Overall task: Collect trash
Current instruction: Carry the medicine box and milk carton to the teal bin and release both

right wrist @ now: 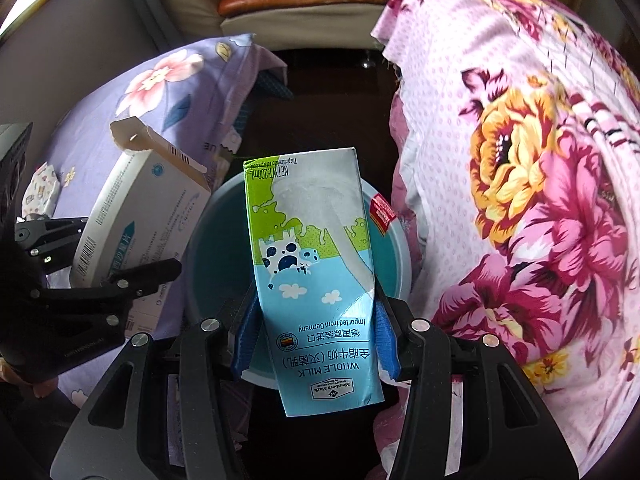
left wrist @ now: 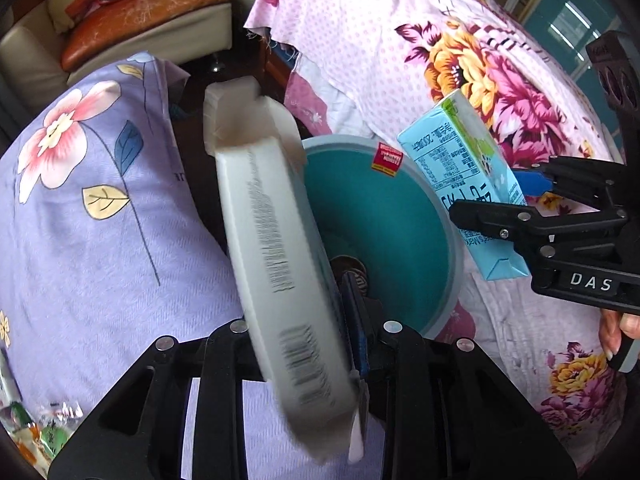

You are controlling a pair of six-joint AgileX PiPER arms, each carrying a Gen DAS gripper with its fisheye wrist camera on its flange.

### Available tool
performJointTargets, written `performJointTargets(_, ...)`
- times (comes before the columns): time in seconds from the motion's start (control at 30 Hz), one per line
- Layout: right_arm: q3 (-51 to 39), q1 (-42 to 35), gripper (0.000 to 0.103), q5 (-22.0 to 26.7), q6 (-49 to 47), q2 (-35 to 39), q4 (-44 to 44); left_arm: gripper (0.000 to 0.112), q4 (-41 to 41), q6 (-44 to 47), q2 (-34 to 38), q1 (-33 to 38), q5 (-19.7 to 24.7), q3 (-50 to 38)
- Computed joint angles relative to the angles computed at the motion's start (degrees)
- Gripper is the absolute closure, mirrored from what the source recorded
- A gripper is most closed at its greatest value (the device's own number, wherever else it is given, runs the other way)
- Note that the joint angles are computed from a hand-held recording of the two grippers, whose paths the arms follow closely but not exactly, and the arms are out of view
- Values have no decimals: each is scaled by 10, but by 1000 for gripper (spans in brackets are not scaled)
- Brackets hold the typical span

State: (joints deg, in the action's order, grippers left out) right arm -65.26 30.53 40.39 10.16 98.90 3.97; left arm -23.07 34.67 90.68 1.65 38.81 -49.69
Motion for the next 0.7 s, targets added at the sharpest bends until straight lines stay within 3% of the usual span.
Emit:
performJointTargets(0.13,-5,-5,56,-2,-10,18,9,29,16,-9,-14,-5,-34,14)
performJointTargets(0.23,-7,-6,56,-3,-12,30,12,22,25,-12,-24,-5,-46,19)
performJointTargets(0.53,-24,-2,55,9,-16,61,23,22,26,-3,-41,28,-28,25)
performJointTargets(0.7,-26,9,45,15,14,53,6,21,16,13,-59,58,-5,31)
